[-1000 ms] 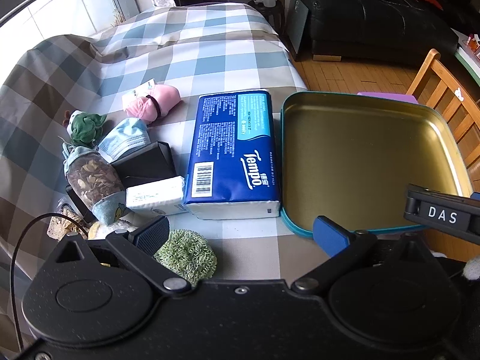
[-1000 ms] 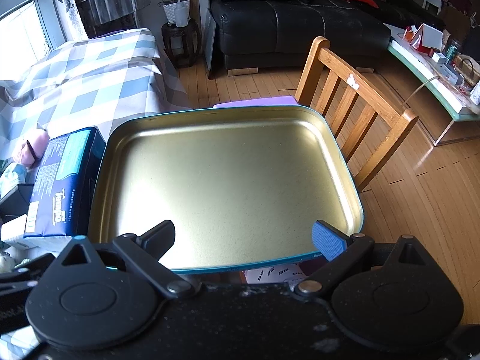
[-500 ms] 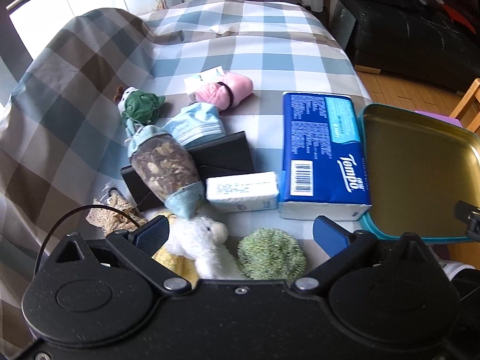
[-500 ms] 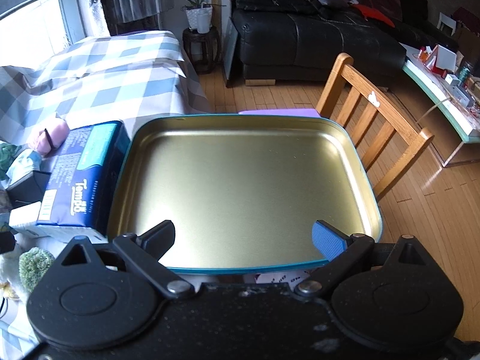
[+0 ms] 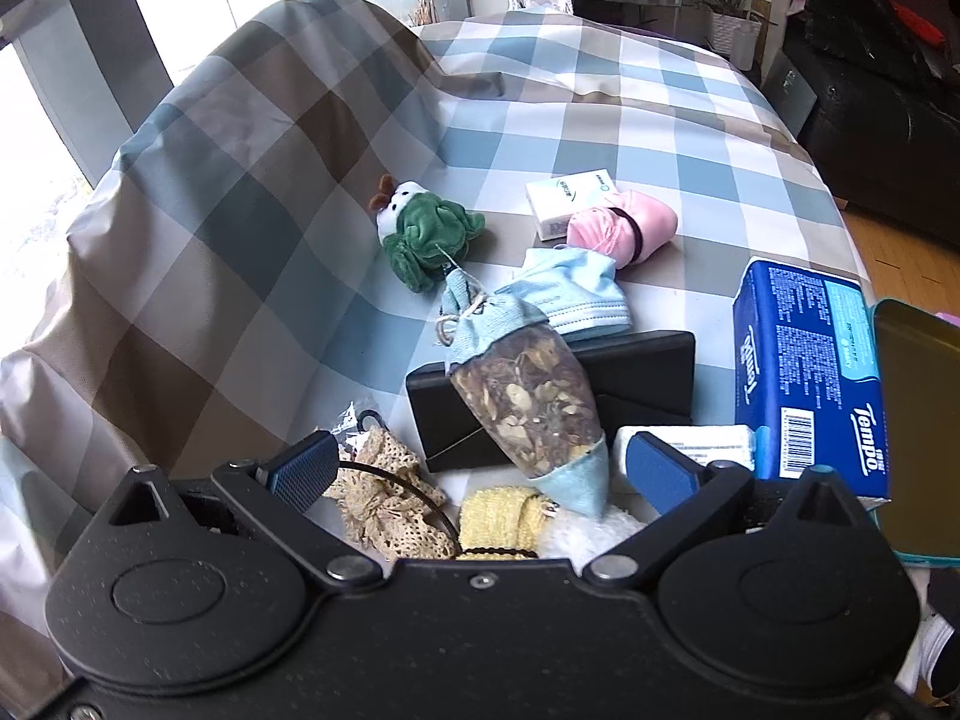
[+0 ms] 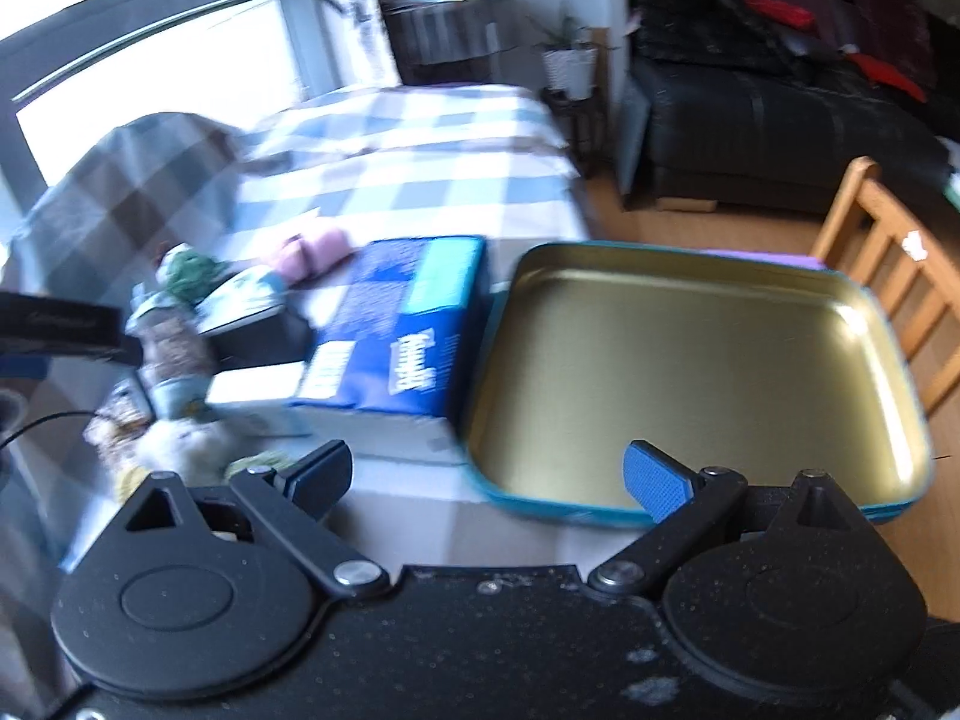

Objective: Organize soft objects
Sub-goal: 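Reach the left tool to the white lamb while the right tool grasps the green scrubber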

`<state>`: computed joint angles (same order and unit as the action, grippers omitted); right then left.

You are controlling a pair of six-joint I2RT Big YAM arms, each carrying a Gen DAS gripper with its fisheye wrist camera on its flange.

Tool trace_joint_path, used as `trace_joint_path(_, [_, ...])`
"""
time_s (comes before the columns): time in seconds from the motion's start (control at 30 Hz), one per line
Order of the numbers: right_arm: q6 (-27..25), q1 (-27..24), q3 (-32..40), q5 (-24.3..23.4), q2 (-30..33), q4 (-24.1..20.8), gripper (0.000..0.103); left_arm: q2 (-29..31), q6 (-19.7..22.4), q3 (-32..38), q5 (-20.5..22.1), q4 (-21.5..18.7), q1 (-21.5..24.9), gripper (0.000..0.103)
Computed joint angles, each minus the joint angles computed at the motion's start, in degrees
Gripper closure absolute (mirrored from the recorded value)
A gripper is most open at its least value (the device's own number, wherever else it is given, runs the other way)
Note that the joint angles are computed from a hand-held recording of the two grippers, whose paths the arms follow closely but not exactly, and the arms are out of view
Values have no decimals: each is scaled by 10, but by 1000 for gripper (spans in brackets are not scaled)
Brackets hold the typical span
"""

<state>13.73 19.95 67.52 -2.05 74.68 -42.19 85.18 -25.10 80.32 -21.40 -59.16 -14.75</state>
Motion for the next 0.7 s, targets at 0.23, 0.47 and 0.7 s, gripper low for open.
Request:
trace_joint_path(0.23, [3, 47, 12, -26, 26, -5, 6, -1, 6, -12, 16, 9, 16, 4])
trace_joint_path(0.47, [15, 73, 21, -21, 53, 16, 2, 0, 13, -16, 22, 19, 25, 4])
trace_joint_path(0.7, [17, 89, 38, -10, 91, 20, 2, 1, 16, -20, 28, 25, 38, 4])
